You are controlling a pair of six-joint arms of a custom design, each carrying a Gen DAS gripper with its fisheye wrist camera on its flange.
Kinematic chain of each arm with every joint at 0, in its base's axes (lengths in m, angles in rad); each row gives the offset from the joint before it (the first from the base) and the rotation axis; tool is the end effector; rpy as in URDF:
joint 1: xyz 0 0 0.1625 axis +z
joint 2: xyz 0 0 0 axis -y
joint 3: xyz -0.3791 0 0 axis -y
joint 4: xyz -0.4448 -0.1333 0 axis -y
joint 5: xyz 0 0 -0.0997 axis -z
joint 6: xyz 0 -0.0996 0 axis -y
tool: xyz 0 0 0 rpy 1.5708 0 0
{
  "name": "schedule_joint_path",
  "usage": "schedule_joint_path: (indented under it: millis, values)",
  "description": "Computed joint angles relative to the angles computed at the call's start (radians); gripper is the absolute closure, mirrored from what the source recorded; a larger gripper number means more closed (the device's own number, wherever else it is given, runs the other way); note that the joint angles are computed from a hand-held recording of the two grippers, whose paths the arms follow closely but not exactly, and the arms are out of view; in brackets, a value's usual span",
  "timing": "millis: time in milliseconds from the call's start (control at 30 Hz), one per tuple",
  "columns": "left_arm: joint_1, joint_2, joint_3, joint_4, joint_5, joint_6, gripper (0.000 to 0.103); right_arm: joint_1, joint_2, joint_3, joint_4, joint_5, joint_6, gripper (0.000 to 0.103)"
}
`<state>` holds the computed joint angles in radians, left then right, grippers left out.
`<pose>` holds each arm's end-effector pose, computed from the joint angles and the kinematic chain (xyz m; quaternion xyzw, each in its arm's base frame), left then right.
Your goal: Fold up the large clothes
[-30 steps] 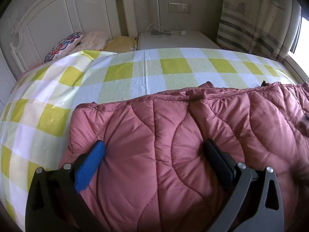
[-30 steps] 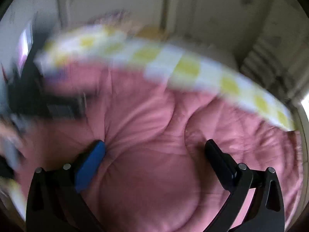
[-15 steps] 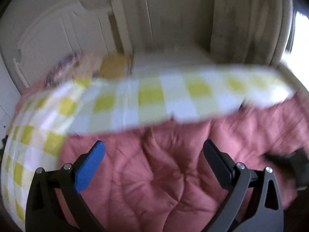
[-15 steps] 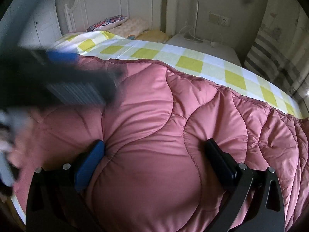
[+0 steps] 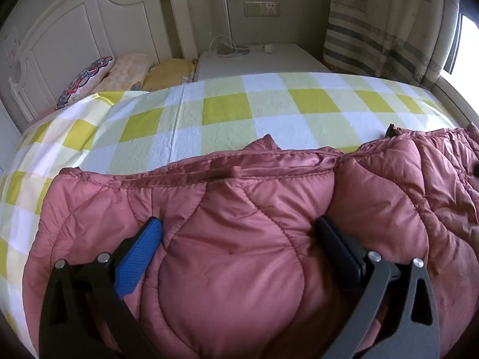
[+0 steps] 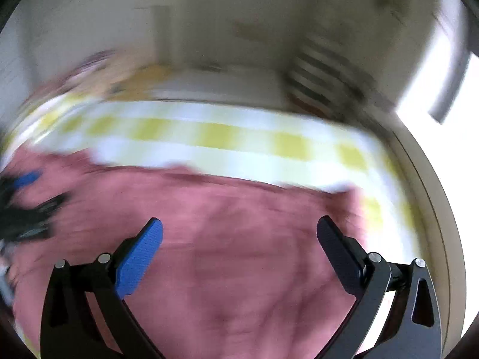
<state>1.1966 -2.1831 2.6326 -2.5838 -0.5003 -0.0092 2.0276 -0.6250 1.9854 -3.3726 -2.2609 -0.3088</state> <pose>0.0985 -0.3530 0.2923 0.0105 0.8382 -0.3281 0.4354 0.2935 -0.4388 -0.0775 0.2743 -0.8794 0.2299 0.3139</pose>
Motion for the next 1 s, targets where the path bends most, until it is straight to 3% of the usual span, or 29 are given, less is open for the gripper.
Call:
schedule_joint_path:
  millis: [100,267,367,400,467,533,600,733,867,1000]
  values:
    - [0.004,-0.004,-0.001,-0.004,-0.009,0.008,0.002,-0.121,-0.048,0.04,0.063,0.2,0.08,0.004]
    - [0.006,-0.005,-0.005,-0.004,-0.012,0.01,0.002,-0.124,-0.053,0.033,0.086,0.212,0.082,0.004]
    - [0.007,-0.004,-0.005,-0.007,-0.013,0.014,0.002,-0.108,-0.064,0.024,0.144,0.173,0.106,0.005]
    - [0.007,-0.004,-0.005,-0.007,-0.013,0.014,0.002,-0.077,-0.063,0.019,0.155,0.107,0.137,0.005]
    - [0.008,-0.003,-0.005,-0.008,-0.014,0.015,0.002,-0.018,-0.05,0.016,0.073,0.051,0.135,0.005]
    - [0.007,-0.004,-0.005,-0.007,-0.014,0.013,0.002,0.012,-0.045,0.026,0.01,0.109,0.105,0.005]
    - [0.007,-0.005,-0.005,-0.007,-0.013,0.014,0.002,0.053,-0.013,0.001,0.005,0.121,0.079,0.005]
    - [0.007,-0.005,-0.005,-0.006,-0.013,0.014,0.002,0.059,0.114,-0.11,0.157,0.062,0.078,0.004]
    - [0.013,-0.007,-0.014,0.017,-0.025,-0.002,0.002,0.074,0.188,-0.133,0.038,0.0,0.018,0.004]
    - [-0.023,-0.024,-0.049,0.228,0.033,-0.087,0.002,0.074,0.186,-0.127,0.034,0.005,0.018,0.004]
